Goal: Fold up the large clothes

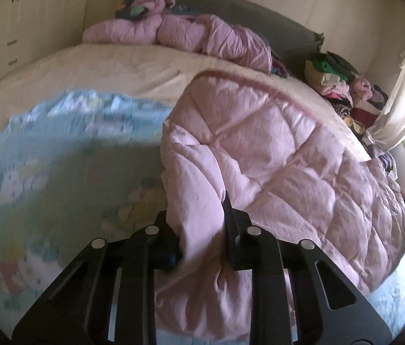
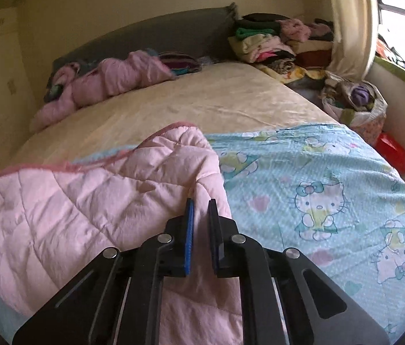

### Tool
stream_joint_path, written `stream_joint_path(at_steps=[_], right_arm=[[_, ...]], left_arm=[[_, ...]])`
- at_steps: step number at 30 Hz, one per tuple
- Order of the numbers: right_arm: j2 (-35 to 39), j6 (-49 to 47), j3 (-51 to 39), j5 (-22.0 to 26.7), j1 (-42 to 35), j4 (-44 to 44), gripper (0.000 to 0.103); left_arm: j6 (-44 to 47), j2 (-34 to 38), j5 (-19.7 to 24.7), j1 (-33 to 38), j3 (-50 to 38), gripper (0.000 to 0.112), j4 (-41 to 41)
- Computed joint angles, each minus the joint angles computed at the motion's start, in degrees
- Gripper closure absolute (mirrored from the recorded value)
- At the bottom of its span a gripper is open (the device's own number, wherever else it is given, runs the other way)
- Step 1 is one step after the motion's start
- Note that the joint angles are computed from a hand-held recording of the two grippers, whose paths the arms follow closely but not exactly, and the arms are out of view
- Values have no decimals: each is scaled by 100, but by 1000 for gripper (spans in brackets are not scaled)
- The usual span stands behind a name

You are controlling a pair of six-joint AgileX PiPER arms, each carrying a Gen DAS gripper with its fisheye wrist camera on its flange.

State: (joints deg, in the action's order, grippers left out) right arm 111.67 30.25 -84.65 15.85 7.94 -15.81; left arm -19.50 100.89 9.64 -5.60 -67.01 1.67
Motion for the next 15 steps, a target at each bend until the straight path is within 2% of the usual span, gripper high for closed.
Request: stream_joint_path(at_steps=[3,10,13,15], right_arm=[[540,278,-717,385,-3,-172,95],[1590,464,-2023,1171,57,-322,95],[1962,470,-2450,1426,63,-333,95],[2141,570,-2600,1505,95,-430,94]], left_arm=[[-1185,280,-5,-83,-345,97,1162],[-1626,1069,392,-156,-1180,96,1644],[-2404,1250,526,-295,-1316,94,2646],[-2309,1404,492,-289,-1394,93,2531]])
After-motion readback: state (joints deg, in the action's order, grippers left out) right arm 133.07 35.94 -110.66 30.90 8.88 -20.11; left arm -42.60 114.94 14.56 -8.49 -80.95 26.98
